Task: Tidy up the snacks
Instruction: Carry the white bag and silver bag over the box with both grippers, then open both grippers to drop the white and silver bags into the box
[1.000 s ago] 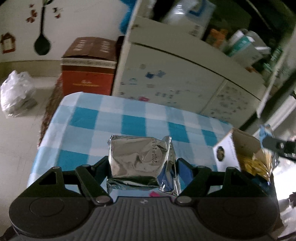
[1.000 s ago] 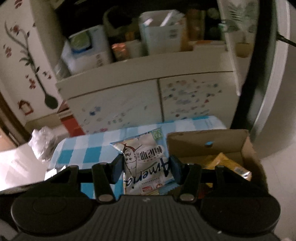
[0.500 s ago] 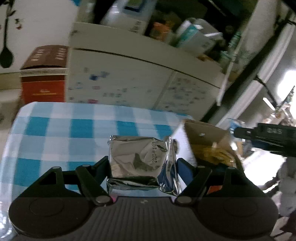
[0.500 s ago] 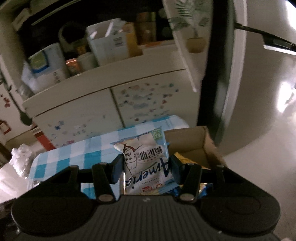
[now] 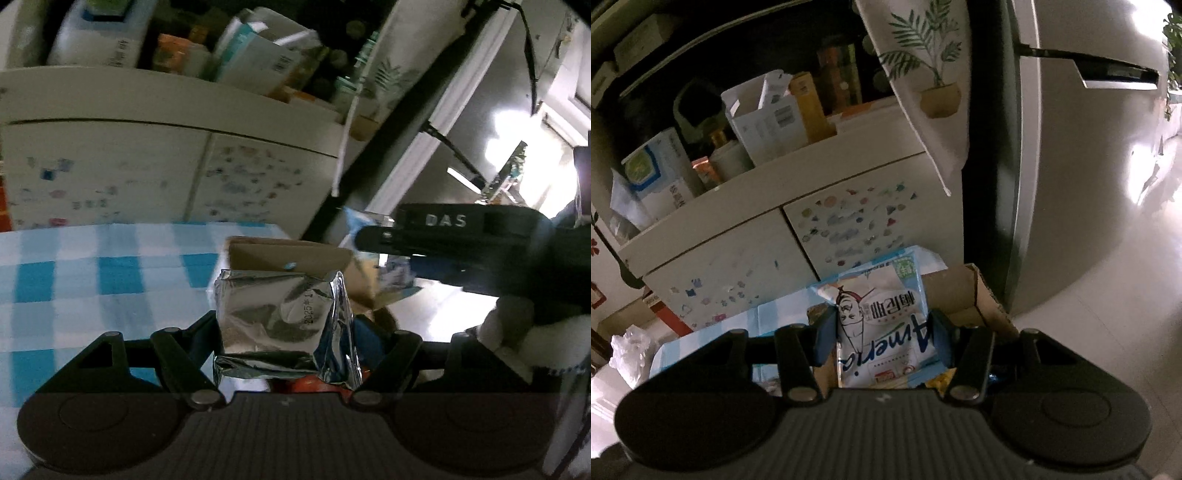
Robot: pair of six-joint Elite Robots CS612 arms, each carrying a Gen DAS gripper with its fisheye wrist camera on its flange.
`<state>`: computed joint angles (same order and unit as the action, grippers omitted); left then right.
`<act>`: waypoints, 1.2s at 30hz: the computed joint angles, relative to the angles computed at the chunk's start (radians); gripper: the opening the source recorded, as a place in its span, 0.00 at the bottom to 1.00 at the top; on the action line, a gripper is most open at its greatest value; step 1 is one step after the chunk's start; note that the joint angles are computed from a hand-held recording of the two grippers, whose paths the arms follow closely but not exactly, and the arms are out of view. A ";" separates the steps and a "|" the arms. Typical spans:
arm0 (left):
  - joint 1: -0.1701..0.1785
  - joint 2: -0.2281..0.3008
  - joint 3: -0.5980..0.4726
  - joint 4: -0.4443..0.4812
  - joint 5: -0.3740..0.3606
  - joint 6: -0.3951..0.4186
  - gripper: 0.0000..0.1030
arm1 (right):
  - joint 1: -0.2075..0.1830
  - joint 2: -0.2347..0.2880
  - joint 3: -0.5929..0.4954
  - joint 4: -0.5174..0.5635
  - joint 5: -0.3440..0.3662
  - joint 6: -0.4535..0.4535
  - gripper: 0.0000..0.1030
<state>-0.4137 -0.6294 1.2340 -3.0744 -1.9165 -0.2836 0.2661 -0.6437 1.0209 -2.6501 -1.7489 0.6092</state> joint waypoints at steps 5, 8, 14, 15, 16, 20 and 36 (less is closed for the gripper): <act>-0.002 0.049 -0.071 0.048 -0.095 -0.076 0.82 | 0.003 0.008 -0.017 0.037 -0.030 -0.003 0.62; 0.000 0.068 -0.108 0.088 -0.127 -0.106 0.87 | 0.010 0.017 -0.038 0.081 -0.082 -0.009 0.80; 0.002 0.064 -0.122 0.115 -0.142 -0.078 0.94 | 0.013 0.022 -0.049 0.093 -0.114 -0.016 0.83; 0.002 0.061 -0.119 0.109 -0.147 -0.067 0.94 | 0.014 0.022 -0.048 0.090 -0.116 -0.017 0.83; 0.003 0.057 -0.114 0.107 -0.148 -0.056 0.94 | 0.014 0.022 -0.047 0.086 -0.120 -0.018 0.83; 0.009 0.038 -0.096 0.127 -0.132 -0.024 0.94 | 0.015 0.022 -0.046 0.078 -0.117 -0.023 0.83; 0.074 -0.053 0.030 0.125 0.051 0.008 0.95 | 0.035 0.060 -0.108 0.088 0.009 -0.150 0.83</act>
<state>-0.3393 -0.6829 1.2638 -2.9494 -1.8660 -0.2760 0.3014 -0.5837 0.9133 -2.5623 -1.7398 0.4587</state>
